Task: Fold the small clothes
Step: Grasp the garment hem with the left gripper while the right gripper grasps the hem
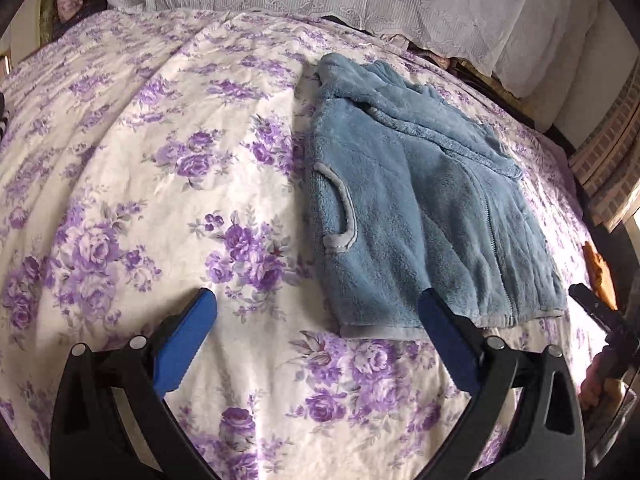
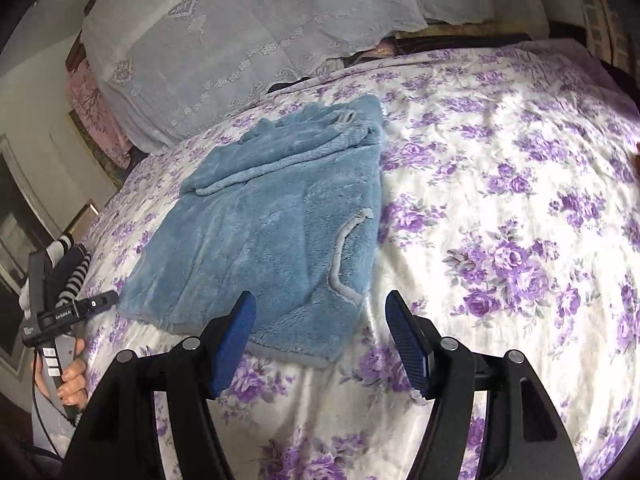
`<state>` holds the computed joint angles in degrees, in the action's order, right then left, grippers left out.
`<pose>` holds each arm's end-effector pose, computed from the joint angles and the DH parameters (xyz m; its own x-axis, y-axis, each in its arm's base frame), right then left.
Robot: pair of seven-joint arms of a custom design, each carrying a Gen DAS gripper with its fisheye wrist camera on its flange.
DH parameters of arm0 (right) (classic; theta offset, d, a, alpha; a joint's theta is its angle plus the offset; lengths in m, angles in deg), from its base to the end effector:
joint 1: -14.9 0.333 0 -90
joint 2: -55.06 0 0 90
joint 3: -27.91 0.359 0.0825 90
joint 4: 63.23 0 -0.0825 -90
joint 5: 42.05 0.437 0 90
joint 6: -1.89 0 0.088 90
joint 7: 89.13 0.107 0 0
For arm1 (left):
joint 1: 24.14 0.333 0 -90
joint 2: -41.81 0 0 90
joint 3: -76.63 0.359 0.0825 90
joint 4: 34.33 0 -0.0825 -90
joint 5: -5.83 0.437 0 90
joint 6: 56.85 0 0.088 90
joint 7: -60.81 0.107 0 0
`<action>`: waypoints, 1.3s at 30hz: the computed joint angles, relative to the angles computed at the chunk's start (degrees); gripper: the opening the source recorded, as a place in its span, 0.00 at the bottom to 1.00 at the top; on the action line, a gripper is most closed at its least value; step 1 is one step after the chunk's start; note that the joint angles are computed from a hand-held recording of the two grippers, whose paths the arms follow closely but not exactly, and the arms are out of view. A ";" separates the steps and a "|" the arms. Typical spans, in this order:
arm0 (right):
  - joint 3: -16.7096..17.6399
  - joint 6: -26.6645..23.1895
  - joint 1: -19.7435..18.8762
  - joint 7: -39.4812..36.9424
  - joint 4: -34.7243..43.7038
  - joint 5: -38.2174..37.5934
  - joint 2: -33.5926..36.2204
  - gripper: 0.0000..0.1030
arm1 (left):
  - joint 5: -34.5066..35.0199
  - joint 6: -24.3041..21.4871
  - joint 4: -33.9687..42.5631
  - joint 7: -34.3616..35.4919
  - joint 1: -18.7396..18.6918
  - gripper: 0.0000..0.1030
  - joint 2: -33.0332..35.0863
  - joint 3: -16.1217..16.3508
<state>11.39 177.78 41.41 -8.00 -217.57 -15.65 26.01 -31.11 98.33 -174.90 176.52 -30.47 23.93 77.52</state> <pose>0.4409 0.0357 0.4809 0.0228 -0.9252 -0.3788 -0.6892 0.2599 -0.6763 0.5083 -0.0270 0.4844 -0.1219 -0.9481 0.2938 -0.8225 -0.0691 -0.5645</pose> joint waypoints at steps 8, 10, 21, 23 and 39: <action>-12.73 -2.58 13.21 -9.82 4.29 12.33 3.05 0.67 | 1.06 -5.38 5.73 3.43 -0.46 0.96 5.51 -1.83; -15.33 -3.70 15.97 -12.93 5.93 15.80 3.81 0.60 | 1.12 -5.03 6.65 4.41 -0.31 0.96 6.81 -2.72; -15.79 -9.99 16.78 -23.80 8.72 27.88 5.65 0.37 | -4.46 -5.40 7.62 7.77 0.94 0.64 7.53 -3.53; -15.27 -10.12 16.62 -25.79 9.45 30.52 6.57 0.37 | -4.45 -5.77 8.86 7.53 1.06 0.69 8.57 -3.74; -9.65 -8.53 11.83 -42.00 7.84 49.93 1.98 0.14 | -13.45 -5.19 5.61 15.95 -0.09 0.15 2.82 -1.86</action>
<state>1.73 169.26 53.25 -50.00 -209.73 34.28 27.99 -44.56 93.14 -169.29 192.47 -30.56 26.75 75.66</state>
